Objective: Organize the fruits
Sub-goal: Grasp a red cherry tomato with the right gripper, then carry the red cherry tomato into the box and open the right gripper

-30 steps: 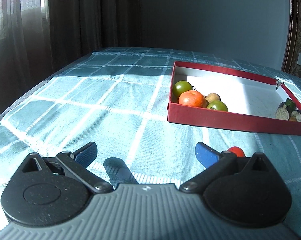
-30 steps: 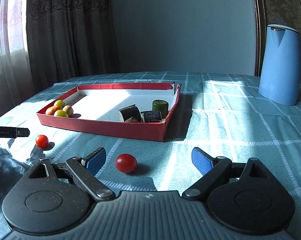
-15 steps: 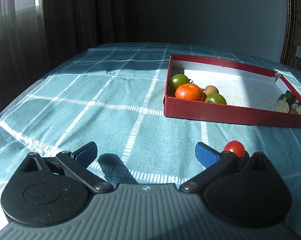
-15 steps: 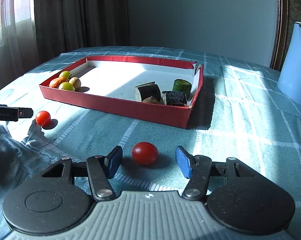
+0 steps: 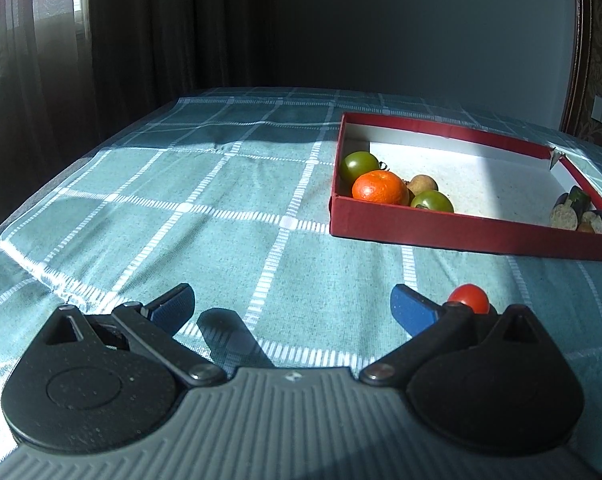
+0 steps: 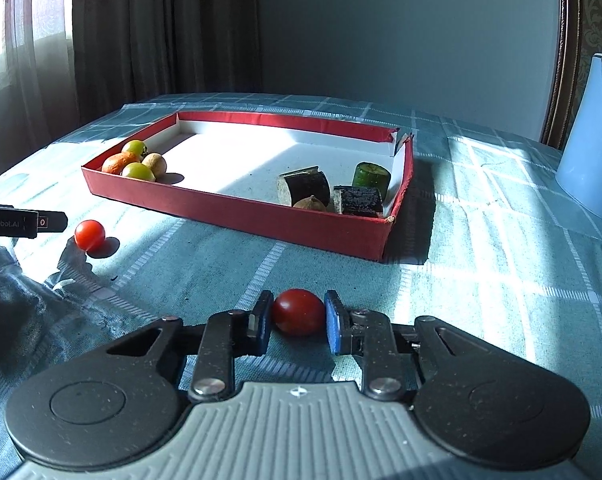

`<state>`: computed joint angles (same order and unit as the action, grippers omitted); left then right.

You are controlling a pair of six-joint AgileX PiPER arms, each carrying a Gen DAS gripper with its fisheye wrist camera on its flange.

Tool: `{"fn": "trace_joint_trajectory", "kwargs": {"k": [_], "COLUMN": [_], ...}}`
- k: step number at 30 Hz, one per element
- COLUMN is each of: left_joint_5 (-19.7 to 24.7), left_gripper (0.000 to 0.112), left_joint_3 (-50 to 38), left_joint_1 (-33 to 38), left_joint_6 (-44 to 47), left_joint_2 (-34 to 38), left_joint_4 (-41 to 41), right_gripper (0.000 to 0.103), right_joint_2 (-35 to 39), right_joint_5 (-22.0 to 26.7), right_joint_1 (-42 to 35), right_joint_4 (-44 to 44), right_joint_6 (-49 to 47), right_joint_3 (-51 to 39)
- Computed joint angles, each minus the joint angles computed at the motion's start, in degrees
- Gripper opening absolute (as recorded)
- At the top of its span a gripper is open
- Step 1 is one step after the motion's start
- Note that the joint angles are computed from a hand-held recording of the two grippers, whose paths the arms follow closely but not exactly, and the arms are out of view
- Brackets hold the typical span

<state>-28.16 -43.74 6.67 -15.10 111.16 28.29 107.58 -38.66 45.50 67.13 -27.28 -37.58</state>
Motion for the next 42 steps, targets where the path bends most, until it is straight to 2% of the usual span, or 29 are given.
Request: {"fn": "trace_joint_trajectory", "kwargs": {"k": [9,17,22,29,36,42], "left_joint_5": [-0.21,-0.48,-0.41,-0.48,-0.22,-0.04], "left_gripper": [0.103,0.103,0.103,0.103,0.103,0.103], "left_joint_3": [0.19,0.37,0.29,0.3,0.22,0.14], "left_joint_1": [0.24,0.15,0.23,0.33,0.28,0.11], "left_joint_6": [-0.57,-0.43,-0.89,-0.97,-1.24,-0.79], "left_joint_2": [-0.21,-0.29,-0.31,-0.24,-0.26,-0.2], "left_joint_4": [0.59,0.41,0.98,1.14,1.55,0.95], "right_gripper": [0.026,0.026,0.026,0.026,0.026,0.029], "right_joint_2": [-2.78,-6.68,-4.91,1.34,6.1,6.61], "right_joint_5": [-4.14,-6.41,-3.27,0.47,0.97,2.5], "right_joint_1": [2.07,-1.77,-7.85,-13.84,-16.52,-17.68], "right_joint_4": [-2.25,-1.91,-3.72,-6.13,-9.29,-10.98], "right_joint_6": [3.86,-1.39,-3.3,-2.12,1.88,3.86], "right_joint_3": [2.24,0.1,-4.42,-10.3,-12.11,-12.48]}}
